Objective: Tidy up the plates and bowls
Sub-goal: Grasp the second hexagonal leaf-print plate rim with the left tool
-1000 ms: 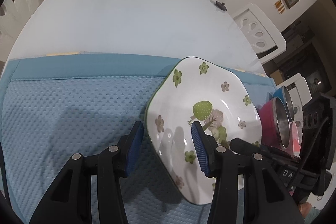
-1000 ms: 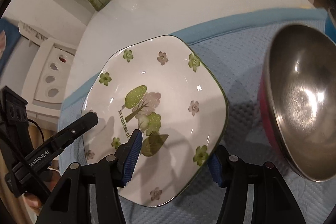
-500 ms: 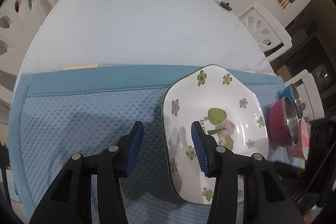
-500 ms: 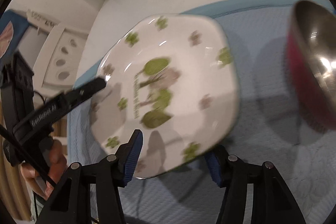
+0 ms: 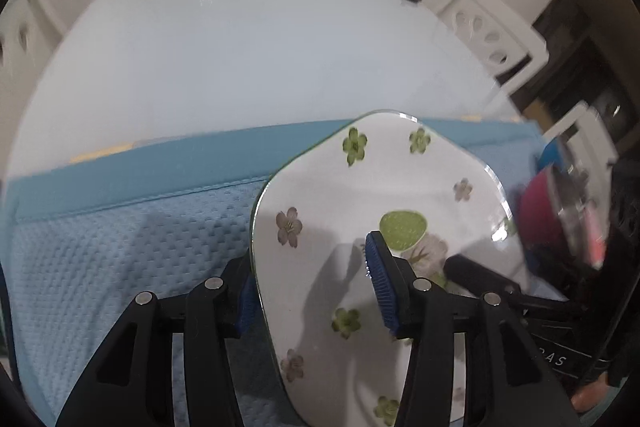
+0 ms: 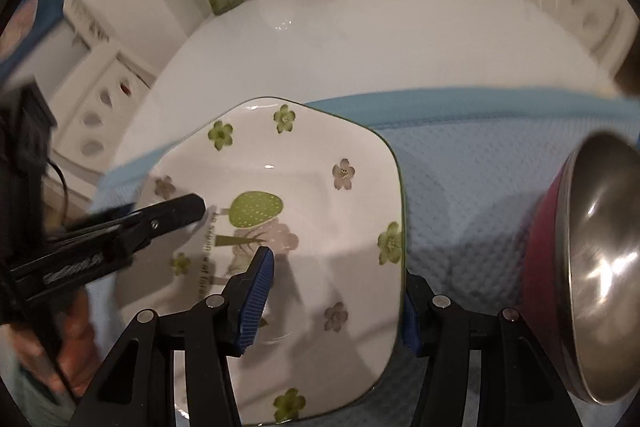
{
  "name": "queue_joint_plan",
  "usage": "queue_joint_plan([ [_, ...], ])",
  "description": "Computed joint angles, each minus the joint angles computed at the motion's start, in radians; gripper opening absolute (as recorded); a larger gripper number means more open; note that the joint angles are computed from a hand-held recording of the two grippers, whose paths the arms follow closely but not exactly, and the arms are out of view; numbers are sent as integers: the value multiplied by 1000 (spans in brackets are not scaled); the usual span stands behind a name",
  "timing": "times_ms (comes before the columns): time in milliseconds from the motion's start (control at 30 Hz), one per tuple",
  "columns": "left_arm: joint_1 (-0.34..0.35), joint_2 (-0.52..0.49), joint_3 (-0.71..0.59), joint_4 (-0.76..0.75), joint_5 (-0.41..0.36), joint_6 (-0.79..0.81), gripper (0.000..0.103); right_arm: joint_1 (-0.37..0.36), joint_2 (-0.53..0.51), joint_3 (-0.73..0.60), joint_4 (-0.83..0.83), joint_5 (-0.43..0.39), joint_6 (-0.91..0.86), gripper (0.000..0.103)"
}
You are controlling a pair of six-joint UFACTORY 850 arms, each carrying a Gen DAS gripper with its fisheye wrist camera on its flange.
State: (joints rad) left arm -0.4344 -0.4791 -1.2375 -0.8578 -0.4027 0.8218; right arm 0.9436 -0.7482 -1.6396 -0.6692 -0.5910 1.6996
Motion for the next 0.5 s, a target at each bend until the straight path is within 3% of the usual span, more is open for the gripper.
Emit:
queue_joint_plan([
  [167,23,37,38,-105,-45,96,45,-4,41,66,-30,54,6,52],
  [300,-17,90,89,150,58,-44,45,4,52,75,-46,69,-70,51],
  [400,9,116,106,154,3,-41,44,6,60,79,-13,85,-134,51],
  [500,16,157,142,180,21,-74,44,4,67,72,40,92,-188,51],
])
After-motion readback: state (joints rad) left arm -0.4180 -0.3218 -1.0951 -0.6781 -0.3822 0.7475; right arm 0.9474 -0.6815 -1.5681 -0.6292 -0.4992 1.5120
